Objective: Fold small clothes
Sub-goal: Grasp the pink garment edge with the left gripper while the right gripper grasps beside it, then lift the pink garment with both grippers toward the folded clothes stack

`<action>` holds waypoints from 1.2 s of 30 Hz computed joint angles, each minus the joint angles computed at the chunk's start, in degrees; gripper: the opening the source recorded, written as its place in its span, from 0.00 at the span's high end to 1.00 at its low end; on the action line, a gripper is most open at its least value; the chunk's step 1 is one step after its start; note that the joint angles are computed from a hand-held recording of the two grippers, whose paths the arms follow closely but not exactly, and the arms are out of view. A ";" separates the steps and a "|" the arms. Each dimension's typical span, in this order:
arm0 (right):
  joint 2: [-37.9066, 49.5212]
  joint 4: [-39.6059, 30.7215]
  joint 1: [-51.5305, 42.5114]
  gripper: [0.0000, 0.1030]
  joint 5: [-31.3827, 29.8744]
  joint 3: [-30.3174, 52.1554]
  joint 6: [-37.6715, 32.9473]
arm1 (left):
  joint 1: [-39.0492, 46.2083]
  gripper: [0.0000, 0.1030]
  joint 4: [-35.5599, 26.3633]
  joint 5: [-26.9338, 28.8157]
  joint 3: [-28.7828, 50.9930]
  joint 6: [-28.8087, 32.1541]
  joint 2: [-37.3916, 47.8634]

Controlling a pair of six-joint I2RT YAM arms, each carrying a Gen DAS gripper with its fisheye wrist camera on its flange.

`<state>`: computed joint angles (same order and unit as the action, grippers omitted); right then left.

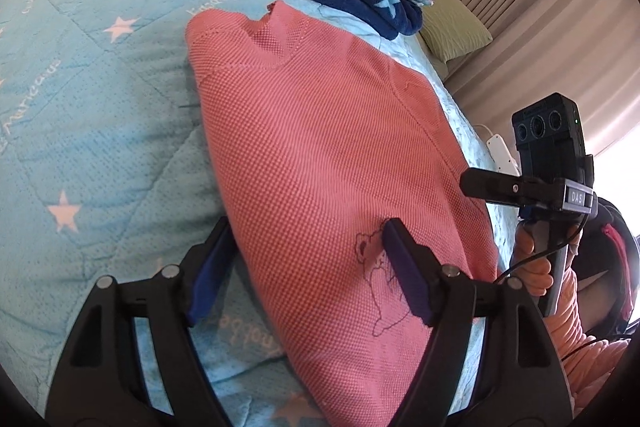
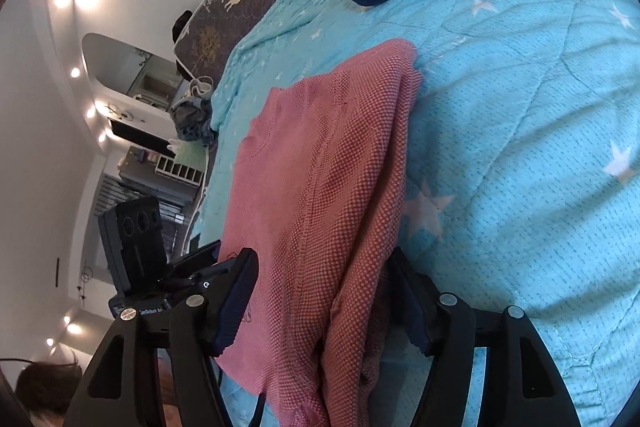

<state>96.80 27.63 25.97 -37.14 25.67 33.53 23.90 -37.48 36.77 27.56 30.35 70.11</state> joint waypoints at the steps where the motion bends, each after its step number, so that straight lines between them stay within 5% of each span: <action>1: -0.04 -0.02 0.04 0.33 0.15 -0.23 -0.25 | -0.09 0.26 0.36 0.23 0.06 -0.20 0.39; 8: 2.35 0.72 0.56 0.33 1.08 1.86 0.57 | 0.28 0.25 1.95 2.56 1.30 0.17 4.40; 12: 2.46 -1.06 1.56 0.49 4.15 3.08 0.41 | 1.01 0.26 2.36 4.27 2.23 0.42 6.75; 14: 2.86 -1.14 1.20 0.64 4.66 3.11 0.29 | 0.23 0.36 4.07 3.25 1.41 -0.26 5.46; 21: 1.42 -0.78 2.32 0.73 7.29 2.60 -0.91 | 1.69 0.67 5.31 5.10 -0.18 -0.91 2.32; 27: -10.94 -3.06 7.23 0.75 15.43 -1.78 -1.14 | -0.25 0.70 0.21 2.64 -2.81 -2.85 -15.84; 36: -38.98 -18.49 16.79 0.75 30.53 -6.03 -1.57 | 2.99 0.70 -16.84 7.47 2.73 0.54 -34.71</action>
